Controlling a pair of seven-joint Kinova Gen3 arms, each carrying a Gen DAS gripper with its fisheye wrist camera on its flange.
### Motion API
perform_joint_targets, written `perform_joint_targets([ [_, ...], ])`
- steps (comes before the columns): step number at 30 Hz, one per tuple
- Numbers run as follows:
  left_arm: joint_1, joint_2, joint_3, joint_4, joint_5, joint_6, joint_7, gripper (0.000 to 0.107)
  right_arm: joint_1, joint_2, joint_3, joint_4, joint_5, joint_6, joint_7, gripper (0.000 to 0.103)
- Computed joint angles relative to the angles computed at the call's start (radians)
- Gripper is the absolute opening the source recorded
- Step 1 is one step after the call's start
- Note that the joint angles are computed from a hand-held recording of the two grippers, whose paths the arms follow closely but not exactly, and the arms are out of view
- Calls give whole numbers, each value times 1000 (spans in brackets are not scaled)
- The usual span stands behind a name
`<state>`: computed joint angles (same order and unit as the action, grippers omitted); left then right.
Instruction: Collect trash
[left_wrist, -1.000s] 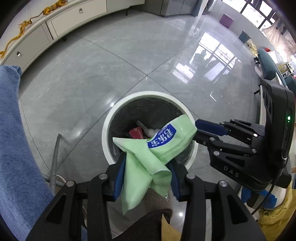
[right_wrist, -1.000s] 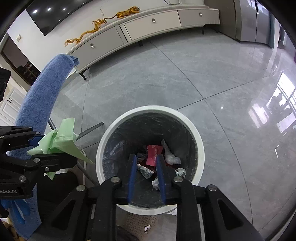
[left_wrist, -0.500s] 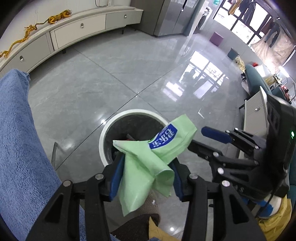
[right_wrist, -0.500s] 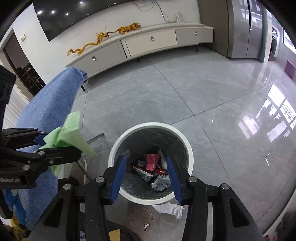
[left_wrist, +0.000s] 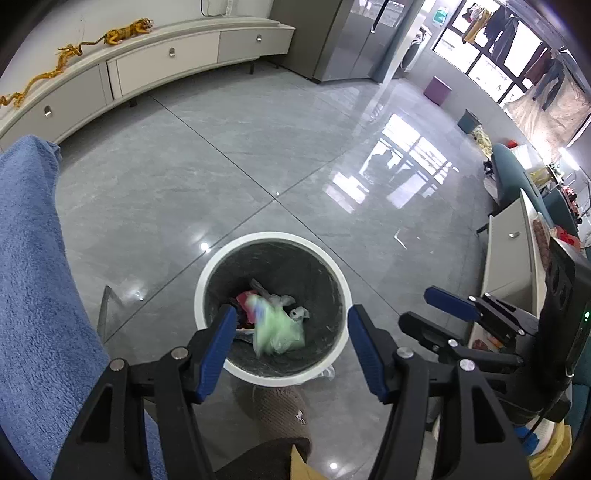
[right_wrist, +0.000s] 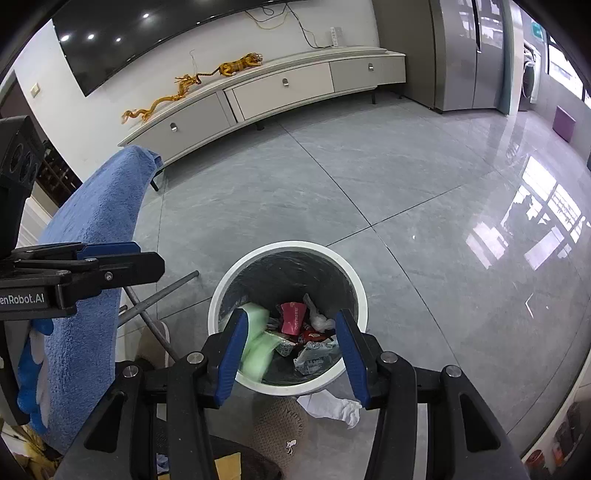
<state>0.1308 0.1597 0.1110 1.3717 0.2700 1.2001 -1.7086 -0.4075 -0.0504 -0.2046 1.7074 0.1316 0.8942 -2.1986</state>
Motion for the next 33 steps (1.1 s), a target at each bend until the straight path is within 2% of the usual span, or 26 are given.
perform_joint_targets([
  [6, 16, -66, -6, 51, -65, -66, 22, 61, -13, -9, -21, -11, 41, 7, -58, 47],
  [14, 22, -223, -10, 146, -230, -148, 108, 61, -74, -21, -91, -65, 181, 37, -206, 58],
  [18, -15, -288, -38, 178, -249, -152, 112, 61, -126, 3, -129, -118, 277, 54, -307, 61],
  [22, -70, -352, -82, 204, -252, -158, 91, 61, -201, 42, -147, -179, 366, 71, -384, 66],
  [27, -152, -417, -203, 236, -177, -159, 4, 61, -324, 107, -147, -273, 464, 118, -429, 69],
  [33, -234, -490, -310, 299, -137, -219, -96, 61, -486, 182, -123, -369, 588, 182, -495, 72],
])
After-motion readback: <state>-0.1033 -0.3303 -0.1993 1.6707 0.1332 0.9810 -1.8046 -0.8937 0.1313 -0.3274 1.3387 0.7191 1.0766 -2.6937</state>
